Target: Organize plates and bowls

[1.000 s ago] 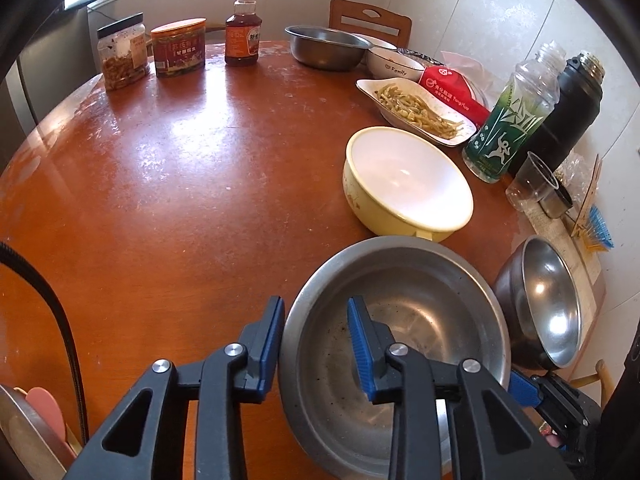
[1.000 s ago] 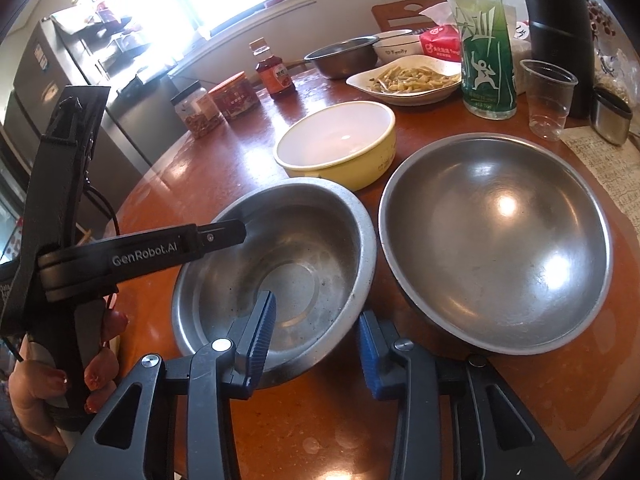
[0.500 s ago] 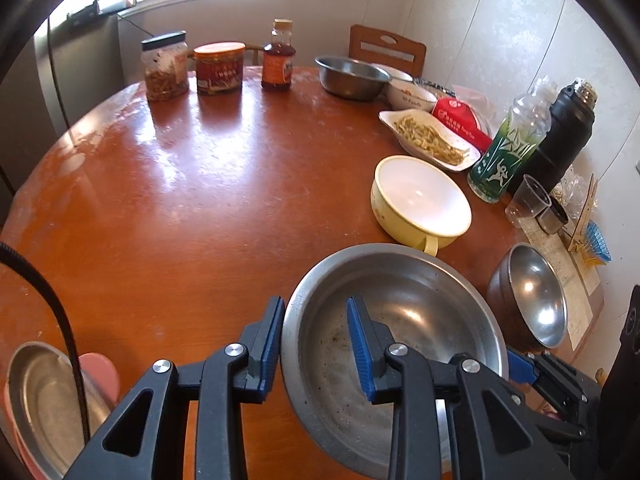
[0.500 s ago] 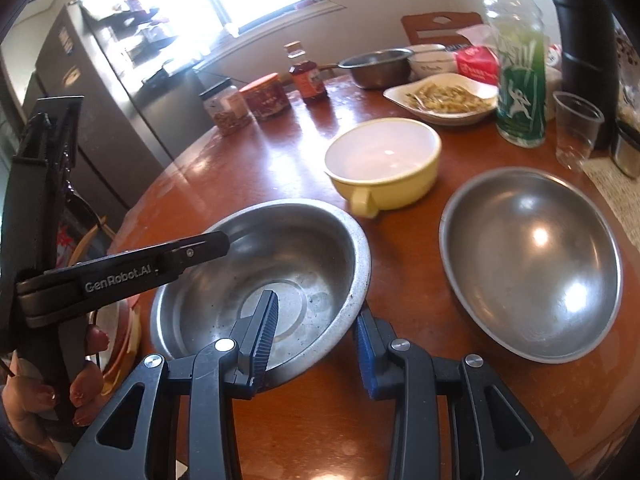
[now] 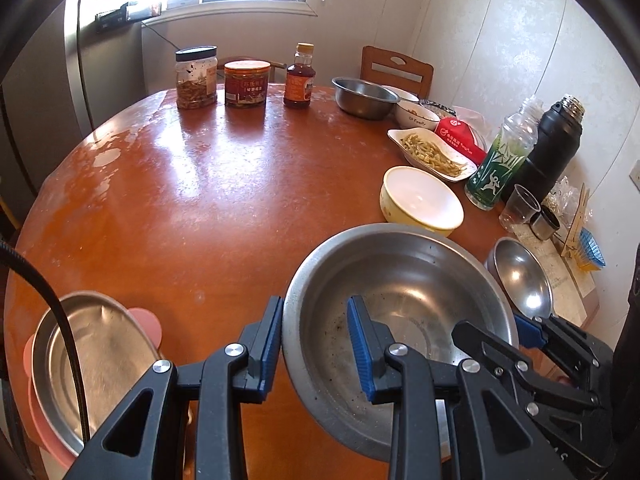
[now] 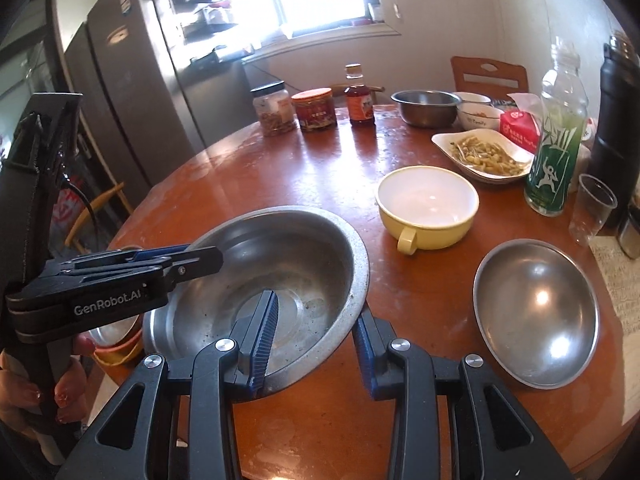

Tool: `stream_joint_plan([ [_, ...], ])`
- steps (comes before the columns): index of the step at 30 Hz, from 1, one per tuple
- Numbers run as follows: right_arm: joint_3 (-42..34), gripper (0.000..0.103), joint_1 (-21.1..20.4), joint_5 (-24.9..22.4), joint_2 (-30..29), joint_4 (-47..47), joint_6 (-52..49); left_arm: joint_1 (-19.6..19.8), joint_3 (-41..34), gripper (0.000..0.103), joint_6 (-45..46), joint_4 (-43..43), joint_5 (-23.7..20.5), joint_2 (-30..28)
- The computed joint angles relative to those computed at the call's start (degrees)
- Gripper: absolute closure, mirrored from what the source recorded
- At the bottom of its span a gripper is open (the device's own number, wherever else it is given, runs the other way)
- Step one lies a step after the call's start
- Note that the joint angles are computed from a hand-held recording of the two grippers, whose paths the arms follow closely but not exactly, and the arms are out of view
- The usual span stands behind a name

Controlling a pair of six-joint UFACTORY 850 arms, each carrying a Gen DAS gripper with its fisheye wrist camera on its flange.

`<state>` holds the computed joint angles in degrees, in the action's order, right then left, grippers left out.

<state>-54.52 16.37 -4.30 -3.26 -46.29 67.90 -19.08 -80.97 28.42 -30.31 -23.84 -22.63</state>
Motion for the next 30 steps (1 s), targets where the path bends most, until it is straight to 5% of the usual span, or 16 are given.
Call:
stream_joint_plan([
  [9,1.34,0.065,-0.18,-0.19,0.54,15.66,-16.64,-0.57,4.66,0.070,-0.63,-0.31,1.77,2.61],
  [16,2.20,0.065,-0.13,-0.23,0.66,13.26,-14.53,-1.31,6.02,0.070,-4.29,2.70,2.42,2.74],
  [30,3.03,0.064,-0.55,-0.75,0.21,25.40,-26.05,-2.26,6.01,0.070,-7.87,6.56,2.22,1.74],
])
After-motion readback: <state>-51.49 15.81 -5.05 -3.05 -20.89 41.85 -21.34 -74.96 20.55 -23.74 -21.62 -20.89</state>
